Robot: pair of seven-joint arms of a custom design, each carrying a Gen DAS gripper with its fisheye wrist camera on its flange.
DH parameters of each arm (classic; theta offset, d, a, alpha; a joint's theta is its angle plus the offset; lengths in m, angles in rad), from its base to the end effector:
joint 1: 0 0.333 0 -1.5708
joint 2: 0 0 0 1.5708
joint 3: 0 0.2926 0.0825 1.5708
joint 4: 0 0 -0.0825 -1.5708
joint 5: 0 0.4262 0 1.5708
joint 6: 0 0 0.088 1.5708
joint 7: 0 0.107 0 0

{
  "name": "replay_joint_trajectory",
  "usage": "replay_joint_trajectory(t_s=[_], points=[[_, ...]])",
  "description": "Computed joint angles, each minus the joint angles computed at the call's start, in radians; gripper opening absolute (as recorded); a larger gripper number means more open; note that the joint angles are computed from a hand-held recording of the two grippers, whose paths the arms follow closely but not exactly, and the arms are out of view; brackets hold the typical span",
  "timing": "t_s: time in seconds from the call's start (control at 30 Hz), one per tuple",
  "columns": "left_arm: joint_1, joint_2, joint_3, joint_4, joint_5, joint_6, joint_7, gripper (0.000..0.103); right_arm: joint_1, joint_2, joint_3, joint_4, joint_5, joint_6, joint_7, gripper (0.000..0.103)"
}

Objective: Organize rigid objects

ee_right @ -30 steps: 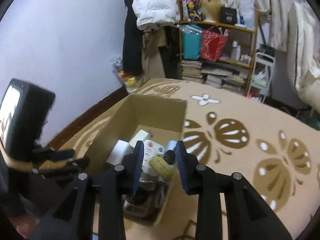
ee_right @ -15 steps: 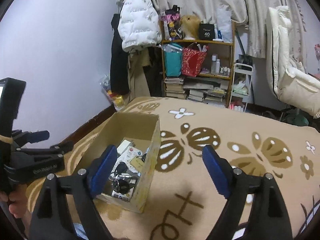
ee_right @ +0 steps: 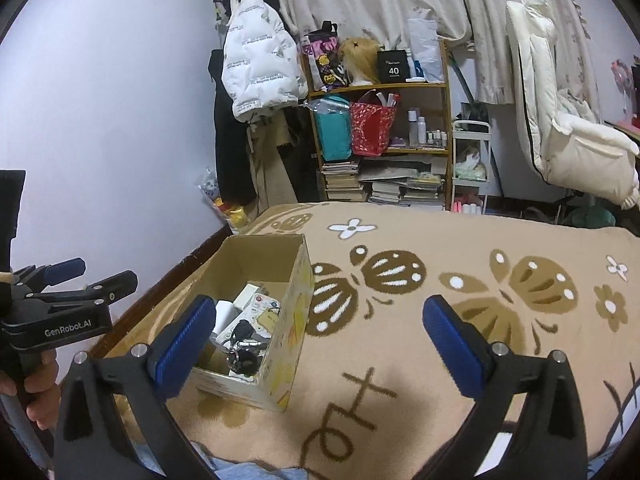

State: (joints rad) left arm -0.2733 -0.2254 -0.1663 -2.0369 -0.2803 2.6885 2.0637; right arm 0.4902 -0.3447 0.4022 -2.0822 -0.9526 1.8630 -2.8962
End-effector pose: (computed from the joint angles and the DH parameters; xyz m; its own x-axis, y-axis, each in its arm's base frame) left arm 0.5322 -0.2491 0.6115 -0.6231 -0.7684 -0.1459 -0.4231 0.4881 -0.7634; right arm 0.3618 0.3818 0.5766 -0.5479 -0.8206 -0.1627 -0.3358 0.3938 -0.8556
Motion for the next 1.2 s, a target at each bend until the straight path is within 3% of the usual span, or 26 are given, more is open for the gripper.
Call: replay_joint_trajectory(t_s=[0.1,0.23,0.4,0.53,0.67,0.83,1.2], points=[[-0.001,-0.008,-0.006,-0.023,0.010,0.061,-0.012,0.100,-0.001,-0.004,-0.016,-0.017,0.014,0.050,-0.010,0.103],[-0.005,0.004,-0.006,-0.017,0.020,0.078,-0.019,0.102,-0.003,0.018,-0.026,-0.016,0.033,0.067,-0.048,0.103],[-0.005,0.018,-0.007,-0.009,0.042,0.071,-0.013,0.102,-0.008,0.015,-0.038,-0.032,0.062,0.089,-0.058,0.103],[-0.005,0.025,-0.007,-0.002,0.041,0.056,-0.006,0.102,-0.014,0.015,-0.033,-0.033,0.081,0.054,-0.045,0.103],[0.016,0.038,-0.028,0.007,0.114,0.042,-0.060,0.102,-0.013,0.013,-0.033,-0.036,0.093,0.035,-0.033,0.103],[0.007,0.047,-0.019,0.022,0.090,0.006,-0.037,0.102,-0.013,0.012,-0.037,-0.040,0.098,0.039,-0.035,0.103],[0.014,0.048,-0.037,0.010,0.155,0.008,-0.048,0.102,-0.013,0.017,-0.037,-0.040,0.097,0.037,-0.021,0.103]])
